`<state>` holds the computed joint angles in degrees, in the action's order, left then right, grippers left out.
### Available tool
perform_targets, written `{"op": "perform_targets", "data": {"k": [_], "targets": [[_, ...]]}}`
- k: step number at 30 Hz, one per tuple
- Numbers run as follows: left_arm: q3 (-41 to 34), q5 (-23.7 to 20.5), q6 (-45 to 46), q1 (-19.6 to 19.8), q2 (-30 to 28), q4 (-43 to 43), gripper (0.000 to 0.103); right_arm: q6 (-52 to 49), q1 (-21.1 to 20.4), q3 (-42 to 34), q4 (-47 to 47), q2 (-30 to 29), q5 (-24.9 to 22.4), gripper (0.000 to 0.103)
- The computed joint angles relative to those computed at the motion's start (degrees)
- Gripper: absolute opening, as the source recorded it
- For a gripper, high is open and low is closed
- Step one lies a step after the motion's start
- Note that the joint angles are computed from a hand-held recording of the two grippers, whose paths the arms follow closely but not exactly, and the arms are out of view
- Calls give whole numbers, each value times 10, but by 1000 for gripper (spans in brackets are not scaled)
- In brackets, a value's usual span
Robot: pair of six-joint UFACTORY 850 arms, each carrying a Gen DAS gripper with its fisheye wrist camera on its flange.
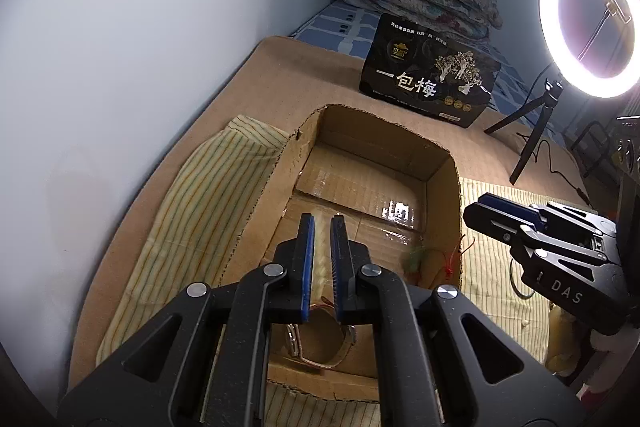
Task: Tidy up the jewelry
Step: 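Open the right tool over the box while the left tool releases the bracelet inside, then move both tools back over the bed toward the remaining jewelry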
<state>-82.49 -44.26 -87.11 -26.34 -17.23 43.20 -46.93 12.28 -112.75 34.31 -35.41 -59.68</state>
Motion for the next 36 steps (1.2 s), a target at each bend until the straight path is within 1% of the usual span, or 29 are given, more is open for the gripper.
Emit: {"op": "perform_targets", "data": {"k": [1, 2, 3, 4, 5, 13, 18, 20, 22, 23, 25, 26, 28, 29, 31, 33, 35, 36], "targets": [[-1, -2, 1, -1, -1, -1, 8, 1, 0, 0, -2, 1, 2, 20], [-2, -3, 2, -1, -1, -2, 12, 2, 0, 1, -3, 2, 4, 27], [-2, -3, 1, -1, 0, -3, 25, 3, 0, 2, -4, 3, 7, 31], [-1, -3, -1, -2, 1, -2, 29, 1, 0, 7, -4, 7, 12, 40], [-1, -5, -3, -3, 1, 1, 30, 0, -1, 10, -3, 10, 17, 43], [-5, -14, -14, -14, 6, 14, 31, -1, -7, 16, -6, 25, 22, 43], [-17, -30, -11, -28, 3, 26, 31, -4, -13, 20, -8, 36, 24, 44], [-21, -36, -8, -33, 3, 31, 32, -6, -16, 23, -8, 42, 26, 44], [-23, -35, -8, -40, 5, 35, 50, -8, -20, 26, -7, 49, 28, 46], [-21, -31, -12, -43, 8, 41, 53, -9, -22, 28, -8, 53, 29, 50], [-22, -31, -20, -49, 11, 48, 64, -11, -27, 35, -11, 63, 37, 59], [-22, -29, -25, -53, 13, 51, 66, -12, -30, 38, -10, 68, 40, 61], [-20, -20, -35, -58, 18, 53, 74, -11, -38, 40, -15, 75, 40, 66], [-19, -15, -39, -62, 20, 52, 76, -8, -43, 41, -21, 79, 41, 69], [-25, -18, -41, -69, 17, 52, 77, -6, -57, 44, -26, 88, 45, 72], [-41, -31, -24, -79, 6, 53, 77, -3, -71, 49, -32, 98, 51, 73], [-56, -45, -7, -87, -6, 49, 77, 3, -86, 53, -40, 105, 60, 78], [-63, -48, -1, -92, -12, 45, 77, 5, -94, 57, -45, 111, 69, 79]]}}
